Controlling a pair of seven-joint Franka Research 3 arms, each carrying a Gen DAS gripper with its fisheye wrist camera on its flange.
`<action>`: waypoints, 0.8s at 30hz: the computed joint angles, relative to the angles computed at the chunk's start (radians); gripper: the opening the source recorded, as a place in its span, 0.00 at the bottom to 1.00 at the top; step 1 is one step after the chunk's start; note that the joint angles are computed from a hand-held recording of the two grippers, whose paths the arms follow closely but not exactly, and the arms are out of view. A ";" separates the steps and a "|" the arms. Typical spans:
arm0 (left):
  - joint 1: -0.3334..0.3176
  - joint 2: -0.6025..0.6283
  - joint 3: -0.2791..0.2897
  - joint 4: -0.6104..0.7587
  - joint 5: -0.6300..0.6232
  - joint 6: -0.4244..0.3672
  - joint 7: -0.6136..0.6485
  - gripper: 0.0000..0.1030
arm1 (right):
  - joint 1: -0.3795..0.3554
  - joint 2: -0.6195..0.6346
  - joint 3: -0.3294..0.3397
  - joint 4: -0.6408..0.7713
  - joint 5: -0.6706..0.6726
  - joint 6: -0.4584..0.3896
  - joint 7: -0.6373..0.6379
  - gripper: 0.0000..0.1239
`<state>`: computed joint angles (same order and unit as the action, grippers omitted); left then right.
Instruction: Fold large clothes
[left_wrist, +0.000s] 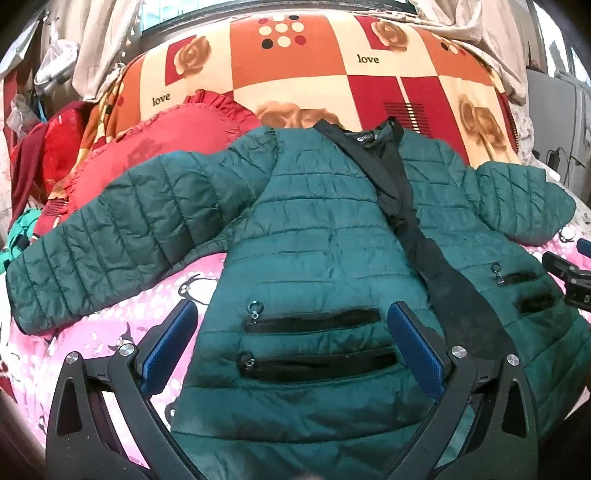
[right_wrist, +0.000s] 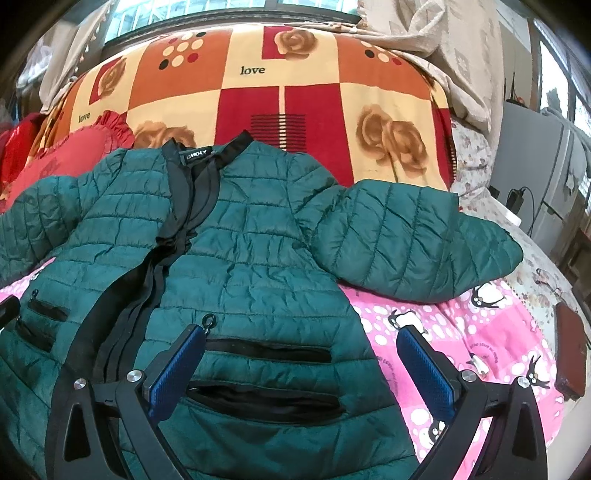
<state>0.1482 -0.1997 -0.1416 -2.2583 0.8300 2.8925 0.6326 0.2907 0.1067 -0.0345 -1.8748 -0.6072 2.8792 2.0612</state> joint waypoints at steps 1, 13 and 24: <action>-0.010 -0.002 0.014 -0.015 -0.030 0.035 0.018 1.00 | -0.002 -0.001 0.001 -0.001 0.010 0.002 -0.004 0.83; 0.010 0.021 -0.021 -0.005 -0.042 0.033 0.007 1.00 | -0.009 -0.002 0.001 -0.001 0.036 0.000 -0.008 0.83; -0.020 0.018 0.019 -0.005 -0.051 0.017 0.002 1.00 | -0.001 0.003 -0.003 0.004 0.019 -0.007 0.001 0.83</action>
<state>0.1282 -0.1818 -0.1226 -2.2637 0.7792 2.9097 0.6349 0.2894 0.1096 -0.0371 -1.8708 -0.5877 2.8726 2.0626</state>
